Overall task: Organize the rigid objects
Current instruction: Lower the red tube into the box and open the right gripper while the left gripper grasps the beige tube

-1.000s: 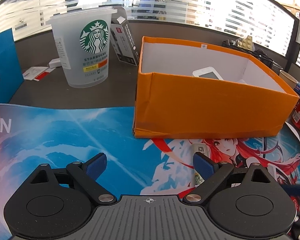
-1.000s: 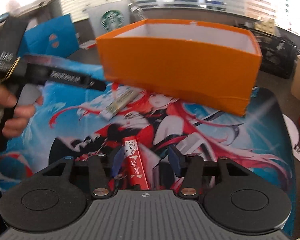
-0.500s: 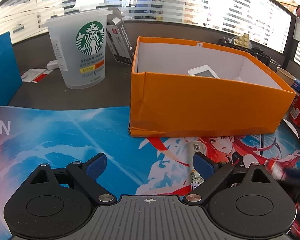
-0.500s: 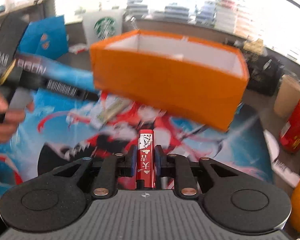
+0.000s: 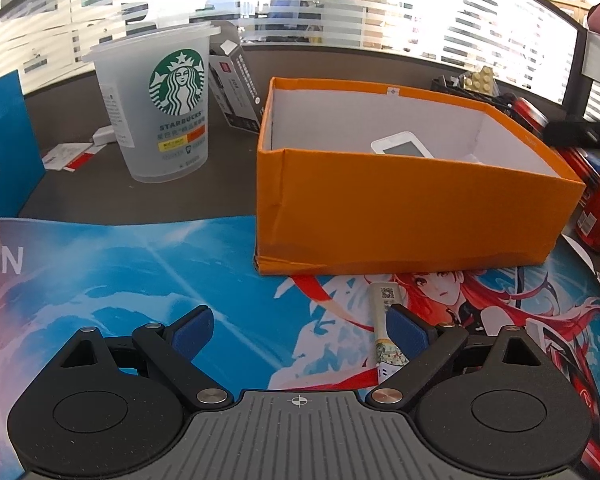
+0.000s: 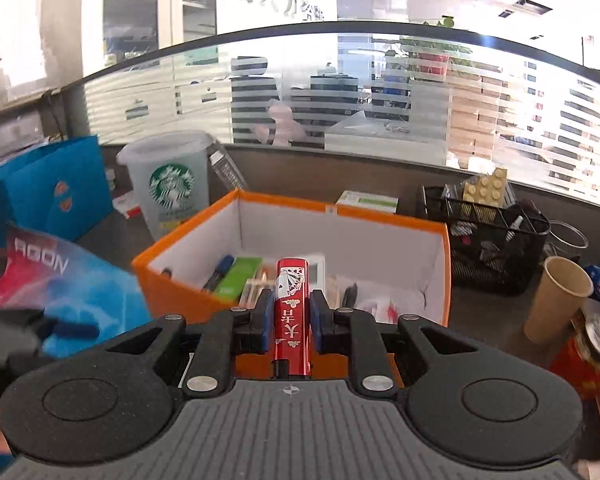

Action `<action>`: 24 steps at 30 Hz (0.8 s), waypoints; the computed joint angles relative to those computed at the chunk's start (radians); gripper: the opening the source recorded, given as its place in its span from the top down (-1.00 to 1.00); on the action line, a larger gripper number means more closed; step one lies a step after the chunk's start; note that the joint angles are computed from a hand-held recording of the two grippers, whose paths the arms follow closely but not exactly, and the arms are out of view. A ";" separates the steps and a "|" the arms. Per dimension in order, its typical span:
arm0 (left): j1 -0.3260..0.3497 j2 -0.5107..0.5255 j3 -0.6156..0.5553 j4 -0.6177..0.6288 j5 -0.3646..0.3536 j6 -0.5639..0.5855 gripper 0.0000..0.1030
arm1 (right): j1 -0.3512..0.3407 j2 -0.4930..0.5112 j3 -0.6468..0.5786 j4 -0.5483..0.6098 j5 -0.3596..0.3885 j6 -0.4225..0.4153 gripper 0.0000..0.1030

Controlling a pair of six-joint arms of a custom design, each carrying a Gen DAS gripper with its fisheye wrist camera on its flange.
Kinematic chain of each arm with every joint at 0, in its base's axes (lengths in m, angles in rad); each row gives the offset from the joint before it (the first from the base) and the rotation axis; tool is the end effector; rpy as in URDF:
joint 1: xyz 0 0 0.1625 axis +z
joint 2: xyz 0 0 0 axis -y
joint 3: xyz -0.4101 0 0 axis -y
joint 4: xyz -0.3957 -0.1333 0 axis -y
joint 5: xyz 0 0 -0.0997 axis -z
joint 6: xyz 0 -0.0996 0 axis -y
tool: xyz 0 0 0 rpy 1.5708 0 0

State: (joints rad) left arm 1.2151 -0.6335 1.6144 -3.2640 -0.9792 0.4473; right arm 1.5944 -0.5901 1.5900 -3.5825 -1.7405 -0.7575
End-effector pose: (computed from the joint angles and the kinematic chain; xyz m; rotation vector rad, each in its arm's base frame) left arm -0.0598 -0.7033 0.0790 0.6857 2.3096 -0.8563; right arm 0.1327 -0.6877 0.0902 0.8032 -2.2457 1.1593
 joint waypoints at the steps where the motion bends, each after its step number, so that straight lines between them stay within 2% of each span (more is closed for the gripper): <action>1: -0.001 0.002 -0.001 0.001 0.002 0.000 -0.85 | 0.001 0.011 -0.033 0.026 -0.009 0.005 0.66; 8: -0.009 0.016 -0.008 0.015 0.021 0.002 -0.85 | 0.000 0.118 -0.291 0.224 -0.095 0.052 0.66; 12: -0.011 0.019 -0.012 0.023 0.031 -0.002 -0.85 | -0.002 0.166 -0.397 0.330 -0.133 0.086 0.66; 24: -0.006 0.016 -0.015 0.025 0.047 -0.007 -0.85 | -0.004 0.239 -0.565 0.537 -0.244 0.145 0.66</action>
